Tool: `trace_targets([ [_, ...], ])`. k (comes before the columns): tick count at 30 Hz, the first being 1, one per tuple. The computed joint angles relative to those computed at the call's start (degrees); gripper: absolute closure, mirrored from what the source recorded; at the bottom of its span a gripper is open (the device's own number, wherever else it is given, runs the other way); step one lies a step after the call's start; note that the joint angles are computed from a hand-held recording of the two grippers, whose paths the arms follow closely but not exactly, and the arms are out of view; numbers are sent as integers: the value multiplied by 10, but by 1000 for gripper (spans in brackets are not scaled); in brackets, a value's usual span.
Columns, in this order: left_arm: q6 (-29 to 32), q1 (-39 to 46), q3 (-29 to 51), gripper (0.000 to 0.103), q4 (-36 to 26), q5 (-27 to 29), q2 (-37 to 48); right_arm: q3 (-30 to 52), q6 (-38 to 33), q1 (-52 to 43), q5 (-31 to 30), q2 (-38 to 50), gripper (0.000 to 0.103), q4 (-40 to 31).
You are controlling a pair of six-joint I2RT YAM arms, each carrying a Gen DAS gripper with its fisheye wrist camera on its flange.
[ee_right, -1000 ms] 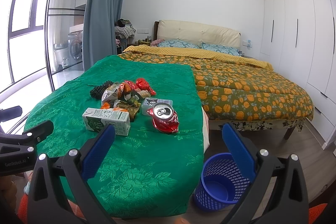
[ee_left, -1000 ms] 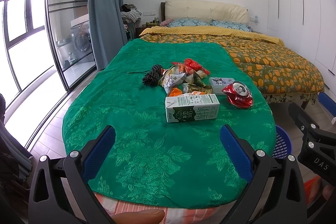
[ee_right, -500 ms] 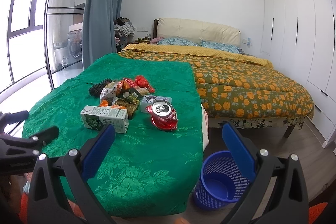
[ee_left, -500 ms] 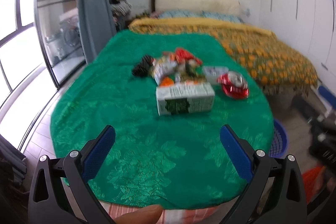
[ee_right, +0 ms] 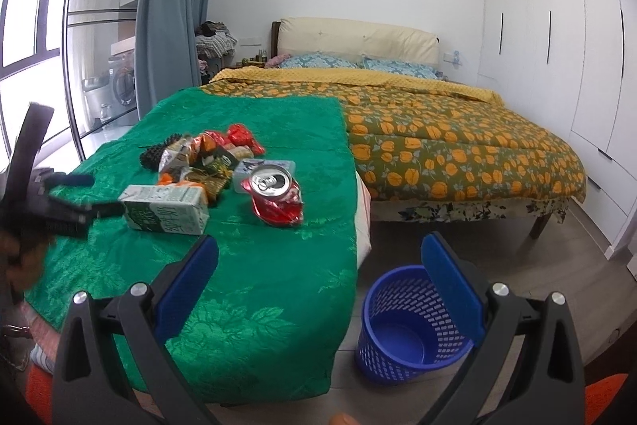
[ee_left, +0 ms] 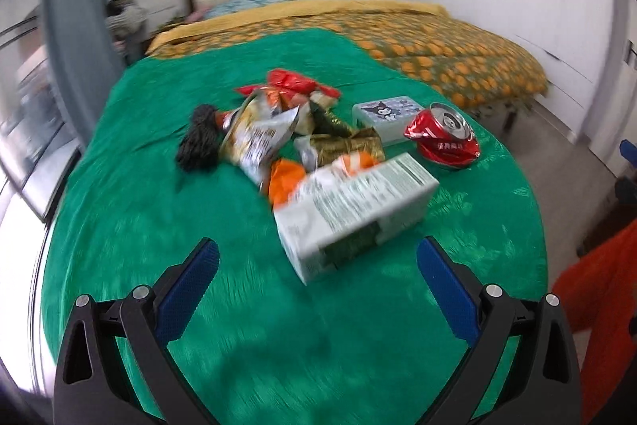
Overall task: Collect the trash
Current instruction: 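Grasp the milk carton with the left tool while the right tool grasps the red can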
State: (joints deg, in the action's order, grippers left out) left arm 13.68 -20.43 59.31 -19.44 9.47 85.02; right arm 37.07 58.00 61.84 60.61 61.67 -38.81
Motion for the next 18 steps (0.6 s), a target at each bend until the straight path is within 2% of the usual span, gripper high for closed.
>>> trace_targets([
  [4,54,9,82,4,-19,40,91,-11,-14,-19,-17,4,5,22],
  [8,113,-2,118,4,-42,60,140,-16,-21,-31,-24,13,5,33],
  [12,156,-3,89,5,-68,120,103,-25,-28,-43,-32,11,5,46],
  [15,209,-8,67,5,-128,180,63,-29,-31,-52,-37,6,5,51],
  [18,244,-31,46,5,-171,206,31,-34,-36,-59,-43,4,5,61],
])
